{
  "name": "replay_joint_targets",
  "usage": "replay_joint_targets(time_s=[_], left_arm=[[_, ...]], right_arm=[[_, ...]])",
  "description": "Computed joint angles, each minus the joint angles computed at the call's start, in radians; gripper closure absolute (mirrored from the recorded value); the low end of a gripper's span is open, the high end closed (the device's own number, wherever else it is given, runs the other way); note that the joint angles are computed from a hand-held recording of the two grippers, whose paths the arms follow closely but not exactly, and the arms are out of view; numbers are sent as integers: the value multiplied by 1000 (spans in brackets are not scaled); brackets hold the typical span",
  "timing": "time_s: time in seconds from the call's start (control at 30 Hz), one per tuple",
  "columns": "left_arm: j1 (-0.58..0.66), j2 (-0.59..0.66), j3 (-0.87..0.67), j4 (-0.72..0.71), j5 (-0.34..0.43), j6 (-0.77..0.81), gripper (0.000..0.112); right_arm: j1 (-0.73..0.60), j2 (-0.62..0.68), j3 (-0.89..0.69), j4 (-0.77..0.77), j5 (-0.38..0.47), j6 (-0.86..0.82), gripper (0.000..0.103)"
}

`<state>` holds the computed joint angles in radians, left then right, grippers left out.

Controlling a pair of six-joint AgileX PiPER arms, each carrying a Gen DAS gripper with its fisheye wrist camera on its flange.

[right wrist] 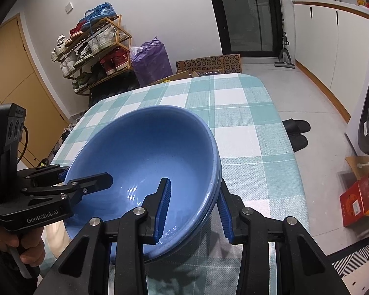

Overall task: Organize plates and bowls
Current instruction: 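Close both grippers on the rim of the stacked blue bowls, then lift the stacked blue bowls with both grippers and carry them over the cream plates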

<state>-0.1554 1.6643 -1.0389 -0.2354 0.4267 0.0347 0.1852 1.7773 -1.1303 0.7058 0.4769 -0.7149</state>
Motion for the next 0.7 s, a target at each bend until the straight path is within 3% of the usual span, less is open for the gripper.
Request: replay_joint_targets(time_s=[0.7], left_arm=[[-42, -121, 10, 88, 36, -93, 78]], right_arm=[[-28, -152, 47, -26, 30, 16, 65]])
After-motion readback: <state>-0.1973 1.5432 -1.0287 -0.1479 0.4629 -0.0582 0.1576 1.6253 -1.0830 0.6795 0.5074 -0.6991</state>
